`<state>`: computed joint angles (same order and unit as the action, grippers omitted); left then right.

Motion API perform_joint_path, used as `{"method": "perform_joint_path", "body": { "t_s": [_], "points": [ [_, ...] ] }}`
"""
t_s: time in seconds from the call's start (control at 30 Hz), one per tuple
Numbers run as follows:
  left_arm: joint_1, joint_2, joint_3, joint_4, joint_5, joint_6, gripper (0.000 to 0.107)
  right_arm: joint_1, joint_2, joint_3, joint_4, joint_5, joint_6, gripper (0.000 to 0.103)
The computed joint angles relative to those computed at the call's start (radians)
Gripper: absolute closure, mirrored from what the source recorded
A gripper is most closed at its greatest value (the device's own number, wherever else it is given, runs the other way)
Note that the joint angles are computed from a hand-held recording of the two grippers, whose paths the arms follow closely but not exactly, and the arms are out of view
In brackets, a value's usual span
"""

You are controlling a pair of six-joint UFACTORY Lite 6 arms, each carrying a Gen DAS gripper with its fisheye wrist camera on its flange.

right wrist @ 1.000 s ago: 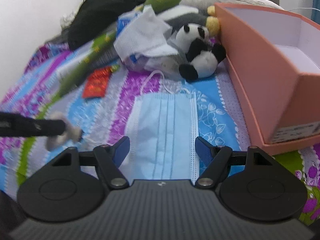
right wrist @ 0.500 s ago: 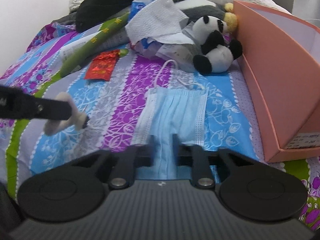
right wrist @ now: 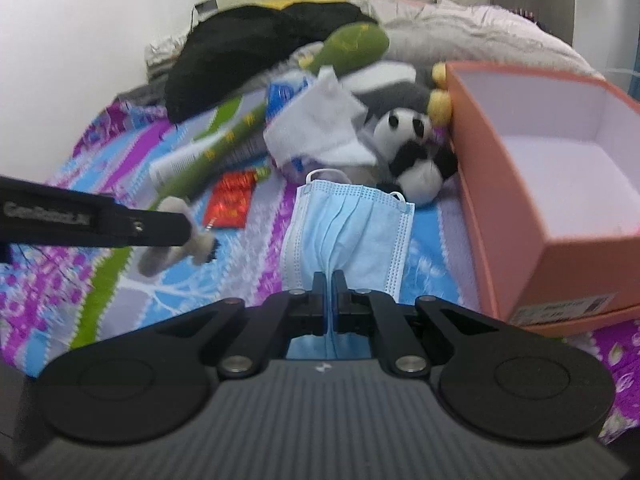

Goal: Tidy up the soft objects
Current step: 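Carry the hair tie and blue mask in both tools over the box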

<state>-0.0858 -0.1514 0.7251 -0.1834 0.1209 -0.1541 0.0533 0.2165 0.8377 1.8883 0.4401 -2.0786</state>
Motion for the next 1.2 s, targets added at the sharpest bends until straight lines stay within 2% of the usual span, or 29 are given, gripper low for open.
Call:
{"method": "perform_joint_path", "body": {
  "t_s": [0.33,0.43,0.67,0.8,1.0,1.2],
  "points": [
    [-0.056,-0.013,0.184,0.139,0.101,-0.15,0.098,-0.128,-0.148,0.111,-0.372,0.087,0.359,0.097],
    [-0.065,0.007,0.27,0.105,0.138,-0.124,0.098,-0.166,-0.147,0.18,-0.426,0.124,0.409,0.097],
    [-0.139,0.112,0.507,0.224,0.195,-0.227,0.098,-0.244,-0.098,0.369,-0.498,0.178,0.49,0.097],
    [-0.176,0.22,0.674,0.204,0.224,-0.207,0.098,-0.299,-0.029,0.505,-0.554,0.204,0.555,0.097],
    [-0.228,0.469,0.996,0.156,0.301,-0.161,0.098,-0.369,0.144,0.763,-0.712,0.231,0.754,0.097],
    [-0.282,0.755,1.335,0.145,0.406,-0.138,0.098,-0.406,0.317,0.948,-0.863,0.186,0.88,0.097]
  ]
}}
